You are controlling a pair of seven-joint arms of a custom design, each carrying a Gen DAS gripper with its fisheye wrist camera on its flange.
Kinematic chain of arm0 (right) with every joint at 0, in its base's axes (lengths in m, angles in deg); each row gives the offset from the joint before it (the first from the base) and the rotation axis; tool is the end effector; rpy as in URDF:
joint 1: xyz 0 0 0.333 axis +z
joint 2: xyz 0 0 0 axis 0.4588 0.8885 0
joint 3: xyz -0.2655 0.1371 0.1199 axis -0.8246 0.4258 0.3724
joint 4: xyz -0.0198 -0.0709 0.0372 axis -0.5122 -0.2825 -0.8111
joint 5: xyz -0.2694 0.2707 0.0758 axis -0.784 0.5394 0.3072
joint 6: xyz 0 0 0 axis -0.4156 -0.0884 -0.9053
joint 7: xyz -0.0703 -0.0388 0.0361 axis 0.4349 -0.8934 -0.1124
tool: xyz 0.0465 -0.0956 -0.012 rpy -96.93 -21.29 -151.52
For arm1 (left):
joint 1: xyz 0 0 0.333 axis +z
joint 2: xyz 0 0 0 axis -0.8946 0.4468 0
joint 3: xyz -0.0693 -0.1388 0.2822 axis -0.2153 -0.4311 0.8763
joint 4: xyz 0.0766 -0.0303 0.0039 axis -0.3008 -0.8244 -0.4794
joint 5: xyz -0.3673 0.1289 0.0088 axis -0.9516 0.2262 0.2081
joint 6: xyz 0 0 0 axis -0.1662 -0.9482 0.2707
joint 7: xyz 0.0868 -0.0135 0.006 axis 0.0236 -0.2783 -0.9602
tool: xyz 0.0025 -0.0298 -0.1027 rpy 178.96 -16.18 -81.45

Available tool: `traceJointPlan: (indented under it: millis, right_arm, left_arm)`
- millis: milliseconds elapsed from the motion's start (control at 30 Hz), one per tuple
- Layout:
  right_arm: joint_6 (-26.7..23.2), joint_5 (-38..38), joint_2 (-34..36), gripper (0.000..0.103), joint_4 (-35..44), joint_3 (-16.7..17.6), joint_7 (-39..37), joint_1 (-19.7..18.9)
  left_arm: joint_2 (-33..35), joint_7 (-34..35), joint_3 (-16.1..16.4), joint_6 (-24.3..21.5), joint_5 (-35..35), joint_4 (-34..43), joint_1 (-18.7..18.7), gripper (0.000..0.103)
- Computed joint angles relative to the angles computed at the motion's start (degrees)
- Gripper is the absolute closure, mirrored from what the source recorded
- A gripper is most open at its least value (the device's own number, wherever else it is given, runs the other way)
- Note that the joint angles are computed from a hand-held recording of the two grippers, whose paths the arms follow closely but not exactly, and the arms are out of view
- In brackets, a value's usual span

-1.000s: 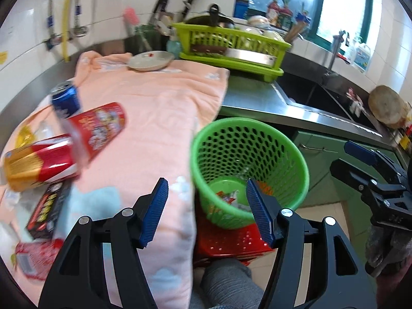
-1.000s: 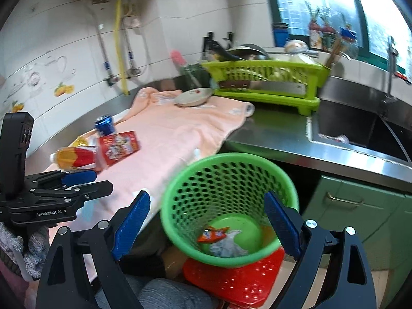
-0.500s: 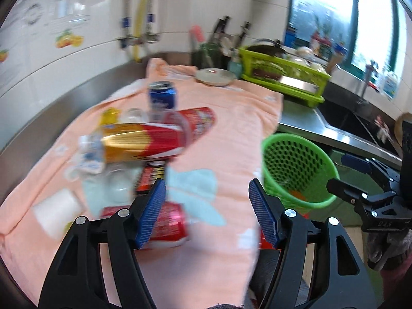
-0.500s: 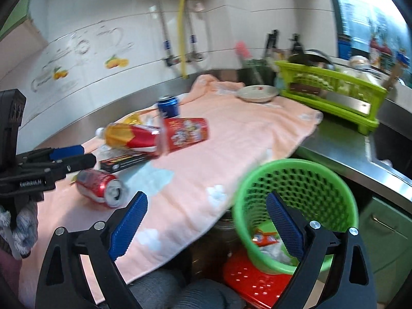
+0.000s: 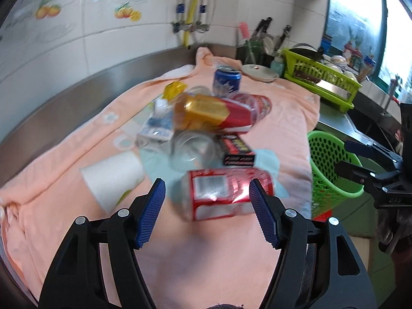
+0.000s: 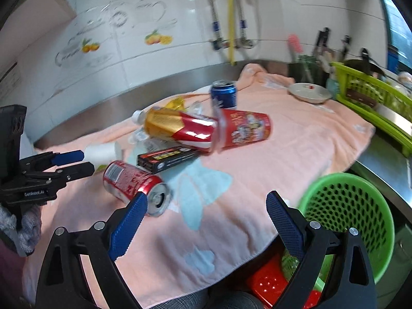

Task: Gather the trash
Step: 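Grasp the red Coca-Cola can with the right tool while the left tool approaches the white paper cup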

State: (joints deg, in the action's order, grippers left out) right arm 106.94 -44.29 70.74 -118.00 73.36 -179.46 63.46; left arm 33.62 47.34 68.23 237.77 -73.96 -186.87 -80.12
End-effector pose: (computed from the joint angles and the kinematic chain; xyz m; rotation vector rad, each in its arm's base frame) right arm 0.4064 0.4495 0.5238 -1.5212 1.7757 -0.6926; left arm 0.5362 -0.3072 0.5217 -1.1697 2.3611 -1.1164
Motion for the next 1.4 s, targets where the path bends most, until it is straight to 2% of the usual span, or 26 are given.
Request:
traceJointPlan:
  millis: [233,333,633,767,933,1200,1333,1400]
  right_arm:
    - [14.98,8.02,6.29,0.013,3.02,-2.08,-12.95,-2.12]
    - [18.56,12.16,9.81,0.013,5.53,-2.83,-19.71,-2.22]
    - [23.17,25.66,18.21,0.013,12.59,-3.70,-39.48,-2.57]
    - [25.37,33.05,21.39,0.012,15.03,-2.22,-48.22,-4.06]
    - [26.33,40.55,23.87,0.012,17.28,-0.66,-56.23,-4.80]
    - [26.29,44.40,23.67,0.011,17.49,-0.71,-60.99,-2.28]
    - [21.74,42.11,24.79,0.011,20.93,-3.01,-61.25,1.01]
    - [19.01,41.73,25.39,0.011,22.75,-3.07,-62.28,1.56]
  left_arm:
    - [-0.64,-1.28,1.00,1.03,-1.26,-1.67,1.34,0.034]
    - [-0.66,-2.04,1.37,1.02,-1.50,-1.73,1.89,0.034]
    - [-0.19,-4.03,2.10,0.75,-0.61,-1.89,3.28,0.034]
    - [0.50,-4.95,2.21,0.39,0.01,-1.44,3.68,0.034]
    - [0.97,-5.86,2.16,0.15,0.88,-1.14,3.90,0.034]
    - [0.86,-5.40,1.84,0.37,-0.69,-1.19,4.48,0.034]
    - [0.16,-4.34,1.80,0.73,-1.96,-1.89,4.60,0.034]
    - [-0.27,-3.55,1.82,1.05,-3.01,-2.32,4.71,0.034]
